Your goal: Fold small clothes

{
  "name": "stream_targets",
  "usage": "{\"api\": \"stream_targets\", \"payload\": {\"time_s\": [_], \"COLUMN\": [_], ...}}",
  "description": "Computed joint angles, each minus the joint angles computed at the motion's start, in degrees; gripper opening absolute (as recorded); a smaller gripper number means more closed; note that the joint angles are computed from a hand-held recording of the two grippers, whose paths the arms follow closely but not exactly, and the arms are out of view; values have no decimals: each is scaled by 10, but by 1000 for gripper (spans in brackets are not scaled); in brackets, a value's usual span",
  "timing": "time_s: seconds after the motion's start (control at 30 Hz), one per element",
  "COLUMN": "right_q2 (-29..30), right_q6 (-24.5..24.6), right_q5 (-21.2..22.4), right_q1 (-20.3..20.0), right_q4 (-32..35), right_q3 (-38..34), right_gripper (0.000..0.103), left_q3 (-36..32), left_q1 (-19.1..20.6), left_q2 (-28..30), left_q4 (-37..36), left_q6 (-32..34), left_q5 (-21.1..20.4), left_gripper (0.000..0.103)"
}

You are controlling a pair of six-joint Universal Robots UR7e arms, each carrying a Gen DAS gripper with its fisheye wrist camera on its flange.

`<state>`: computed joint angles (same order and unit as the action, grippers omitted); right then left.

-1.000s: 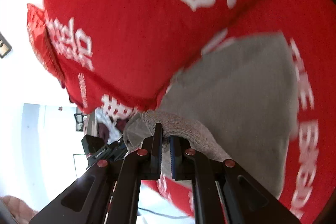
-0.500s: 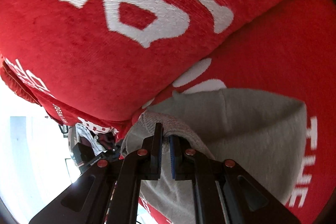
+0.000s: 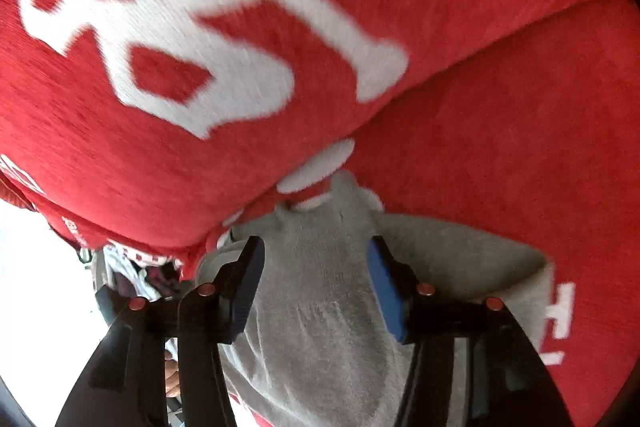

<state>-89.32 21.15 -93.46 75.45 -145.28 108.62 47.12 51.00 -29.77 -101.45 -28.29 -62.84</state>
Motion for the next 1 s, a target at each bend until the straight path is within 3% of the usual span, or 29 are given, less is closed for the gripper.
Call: {"api": "stream_targets", "payload": {"time_s": [0.13, 0.33, 0.47, 0.6, 0.73, 0.8, 1.0], "right_q2": [-20, -58, -74, -88, -78, -65, 29], "right_q6": [0, 18, 30, 54, 80, 104, 234], "right_q5": [-27, -41, -83, -124, -158, -150, -38], "right_q1": [8, 22, 43, 81, 146, 176, 222], "right_q4": [28, 39, 44, 24, -4, -21, -140], "right_q3": [4, 41, 64, 90, 112, 125, 189], "right_gripper": [58, 58, 58, 58, 58, 58, 59], "left_q3": [-16, 31, 76, 102, 107, 107, 98], "left_q1": [-1, 5, 8, 16, 32, 40, 58], "left_q2": [-3, -35, -66, -97, -119, -125, -132], "left_q4": [43, 82, 93, 108, 137, 151, 195], "left_q6": [8, -24, -21, 3, 37, 65, 136], "left_q5": [12, 12, 5, -10, -52, -79, -164], "left_gripper": [68, 68, 68, 68, 68, 68, 68]}}
